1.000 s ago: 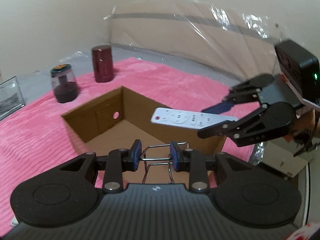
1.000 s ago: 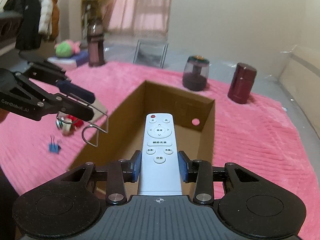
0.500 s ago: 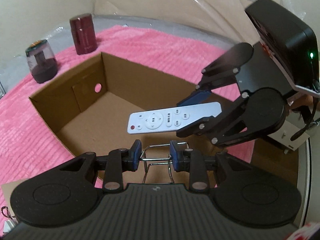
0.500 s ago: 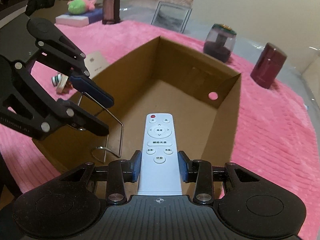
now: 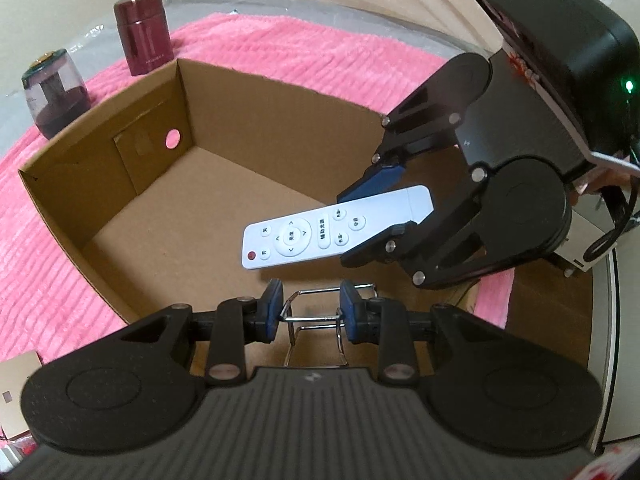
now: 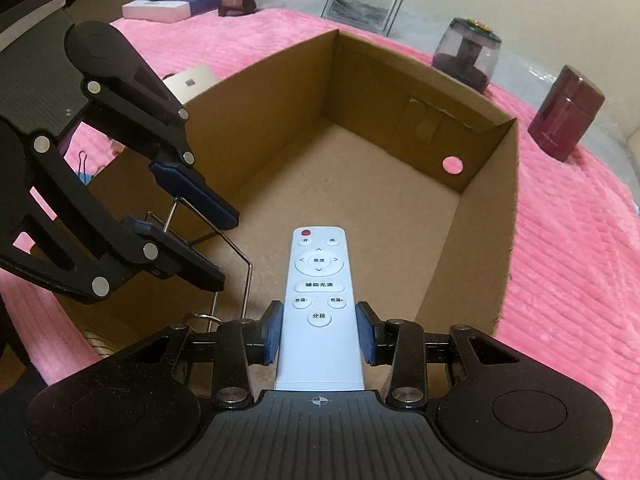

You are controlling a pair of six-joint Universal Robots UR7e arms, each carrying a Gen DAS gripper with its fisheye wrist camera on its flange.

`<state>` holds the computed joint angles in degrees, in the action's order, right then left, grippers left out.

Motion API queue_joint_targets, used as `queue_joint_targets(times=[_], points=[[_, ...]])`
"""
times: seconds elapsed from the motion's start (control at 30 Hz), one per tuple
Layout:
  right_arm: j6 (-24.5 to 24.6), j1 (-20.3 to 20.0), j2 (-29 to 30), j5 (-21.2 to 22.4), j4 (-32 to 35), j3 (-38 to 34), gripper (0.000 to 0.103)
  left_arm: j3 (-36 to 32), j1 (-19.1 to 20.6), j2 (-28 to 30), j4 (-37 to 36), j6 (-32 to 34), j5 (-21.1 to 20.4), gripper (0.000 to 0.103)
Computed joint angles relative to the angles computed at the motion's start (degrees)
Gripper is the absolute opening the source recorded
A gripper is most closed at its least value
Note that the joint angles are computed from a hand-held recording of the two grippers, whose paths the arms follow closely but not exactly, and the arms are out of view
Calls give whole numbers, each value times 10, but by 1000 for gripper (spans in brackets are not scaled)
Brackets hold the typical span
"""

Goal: Organize rigid objects
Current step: 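Open the left tool to drop the rack while the right tool releases the remote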

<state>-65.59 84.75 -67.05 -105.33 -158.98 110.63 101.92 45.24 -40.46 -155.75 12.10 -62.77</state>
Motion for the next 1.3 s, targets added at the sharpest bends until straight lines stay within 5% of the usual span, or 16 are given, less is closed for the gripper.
queue_joint_targets(times=[0.7,1.3], points=[[37,4,22,-20,59,-39,35,-46,2,21,91,-10,8,26],[52,6,34,-35,72,-50,36,-12,0,-2,20,-22,-9,26]])
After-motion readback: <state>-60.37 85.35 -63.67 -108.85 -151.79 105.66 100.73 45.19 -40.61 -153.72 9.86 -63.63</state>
